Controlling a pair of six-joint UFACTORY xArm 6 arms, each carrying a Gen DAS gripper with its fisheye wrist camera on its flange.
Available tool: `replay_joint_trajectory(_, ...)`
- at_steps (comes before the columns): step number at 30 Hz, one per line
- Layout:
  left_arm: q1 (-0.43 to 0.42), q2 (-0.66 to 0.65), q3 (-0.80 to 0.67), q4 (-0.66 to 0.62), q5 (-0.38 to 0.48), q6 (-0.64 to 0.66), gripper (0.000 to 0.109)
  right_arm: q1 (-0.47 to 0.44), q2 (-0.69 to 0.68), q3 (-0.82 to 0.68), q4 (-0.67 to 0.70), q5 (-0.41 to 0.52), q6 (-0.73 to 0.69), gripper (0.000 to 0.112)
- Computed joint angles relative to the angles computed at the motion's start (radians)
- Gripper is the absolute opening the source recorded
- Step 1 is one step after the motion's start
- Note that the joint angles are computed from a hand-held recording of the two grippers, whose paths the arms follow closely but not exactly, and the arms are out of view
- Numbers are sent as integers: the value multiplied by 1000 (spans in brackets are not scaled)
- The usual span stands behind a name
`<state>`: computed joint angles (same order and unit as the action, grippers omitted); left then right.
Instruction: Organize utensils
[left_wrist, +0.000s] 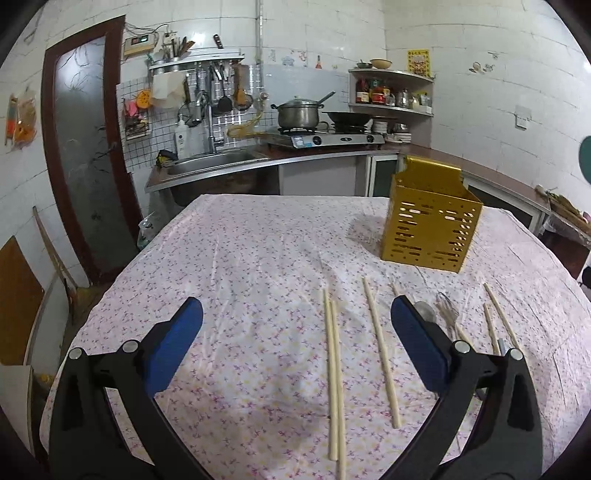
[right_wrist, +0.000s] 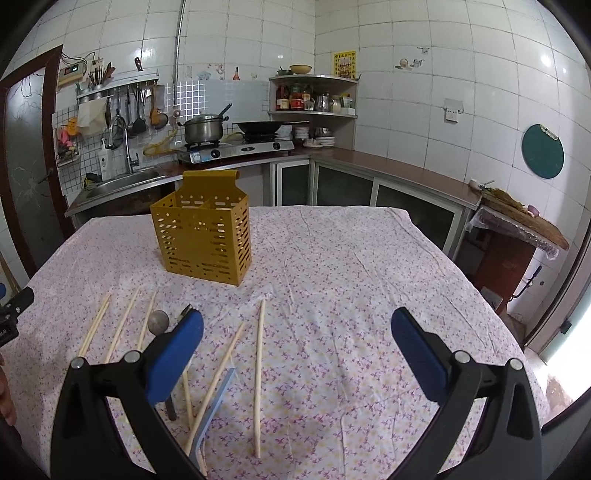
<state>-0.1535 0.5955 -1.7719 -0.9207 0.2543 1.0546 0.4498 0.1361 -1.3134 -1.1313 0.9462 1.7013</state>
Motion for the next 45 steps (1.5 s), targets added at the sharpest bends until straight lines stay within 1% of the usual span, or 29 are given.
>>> replay_joint_trajectory(2, -13, -2, 7, 10, -10, -4, 98, -8, 0, -7, -1, -20, -13, 99)
replay_joint_trajectory(6, -28, -16, 27, 17, -21, -2, 98, -12, -21, 21, -26, -39, 15, 99)
replay_joint_trajectory(7, -30, -23, 37, -4, -28, 16, 98, -16, -25, 29, -28, -51, 21, 99)
replay_joint_trajectory(10, -32, -43, 58, -16, -33, 15, 98, -21, -23, 30, -26, -68, 16, 99)
replay_joint_trajectory(12, -36, -67, 84, -62, -51, 56, 98, -22, -30, 38, -31, -79, 22, 99)
replay_joint_trajectory(16, -32, -104, 124, -126, -55, 122, 98, -10, -38, 45, -41, -82, 26, 99)
replay_joint_trajectory(20, -22, -139, 163, -186, -44, 183, 98, 16, -45, 47, -48, -63, 46, 99)
replay_joint_trajectory(27, 0, -212, 238, -328, -15, 337, 98, 75, -40, 36, -47, -24, 69, 99)
replay_joint_trajectory(34, 18, -268, 308, -397, 15, 396, 98, 138, -28, 23, -43, 25, 95, 99)
replay_joint_trajectory(36, 17, -286, 331, -433, 12, 444, 98, 152, -32, 29, -51, 42, 116, 99)
replay_joint_trajectory(38, 21, -299, 348, -457, 14, 475, 98, 155, -34, 32, -47, 52, 116, 99)
replay_joint_trajectory(45, 31, -315, 366, -499, 26, 507, 98, 172, -49, 43, -40, 92, 105, 99)
